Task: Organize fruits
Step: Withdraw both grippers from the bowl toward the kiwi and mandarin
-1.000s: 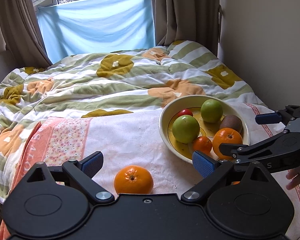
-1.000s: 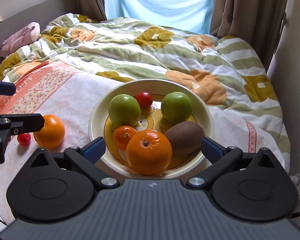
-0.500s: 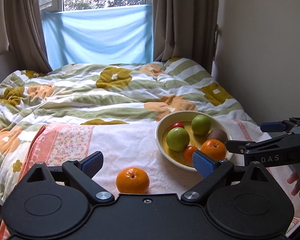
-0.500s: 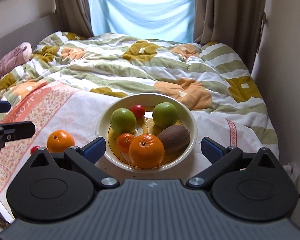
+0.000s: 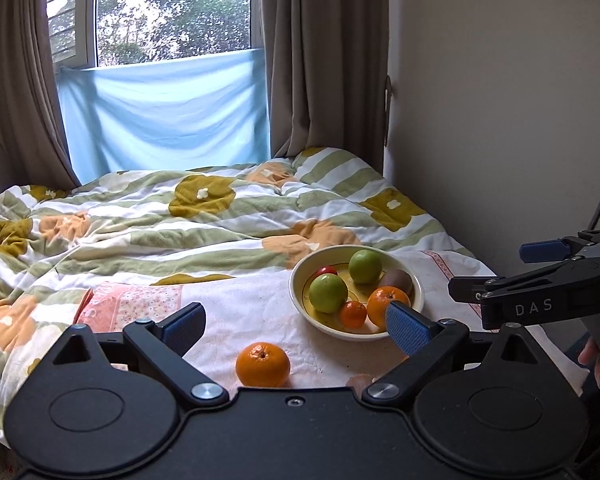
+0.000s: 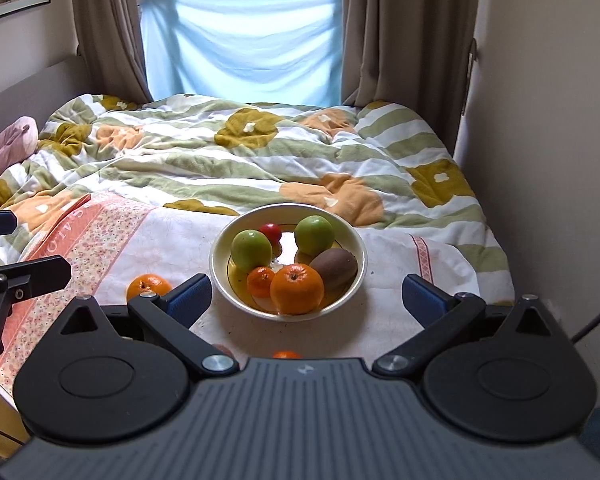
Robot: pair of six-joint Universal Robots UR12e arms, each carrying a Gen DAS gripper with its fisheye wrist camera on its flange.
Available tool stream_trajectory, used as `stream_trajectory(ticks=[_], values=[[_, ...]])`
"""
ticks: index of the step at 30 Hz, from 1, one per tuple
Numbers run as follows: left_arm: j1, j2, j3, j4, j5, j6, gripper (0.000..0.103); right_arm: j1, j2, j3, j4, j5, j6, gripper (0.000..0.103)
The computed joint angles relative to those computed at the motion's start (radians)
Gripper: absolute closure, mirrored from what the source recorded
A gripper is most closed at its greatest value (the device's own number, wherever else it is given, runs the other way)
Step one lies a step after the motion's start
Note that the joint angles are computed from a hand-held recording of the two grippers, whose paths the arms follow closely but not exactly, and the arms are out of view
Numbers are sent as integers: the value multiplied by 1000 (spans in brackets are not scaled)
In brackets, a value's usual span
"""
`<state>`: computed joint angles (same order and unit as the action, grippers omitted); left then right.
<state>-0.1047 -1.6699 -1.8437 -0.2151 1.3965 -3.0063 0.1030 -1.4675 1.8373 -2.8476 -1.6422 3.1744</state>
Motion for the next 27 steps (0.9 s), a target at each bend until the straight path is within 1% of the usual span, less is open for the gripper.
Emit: stream_trajectory(ticks=[6, 9, 12, 15, 19, 24, 27], values=[[25, 37, -39, -12, -45, 70, 4, 46, -32, 32, 20, -88, 49, 0], [30, 49, -55, -24, -53, 96, 3, 65, -45, 43, 32, -125, 82, 0], [32, 59, -69, -31, -57, 109, 3, 72, -62, 53, 58, -127, 104, 0], [26, 66, -86, -17, -49, 113, 3, 74, -79, 71, 61, -126, 113, 0], [5, 62, -102, 6, -18, 90, 3, 61, -89, 89, 64, -118, 113, 0], [-25, 38, -118, 55, 35, 54, 3, 21, -89, 116, 57, -47, 96, 0], [-41, 13, -119, 52, 43, 46, 3, 2, -81, 133, 46, -23, 82, 0]])
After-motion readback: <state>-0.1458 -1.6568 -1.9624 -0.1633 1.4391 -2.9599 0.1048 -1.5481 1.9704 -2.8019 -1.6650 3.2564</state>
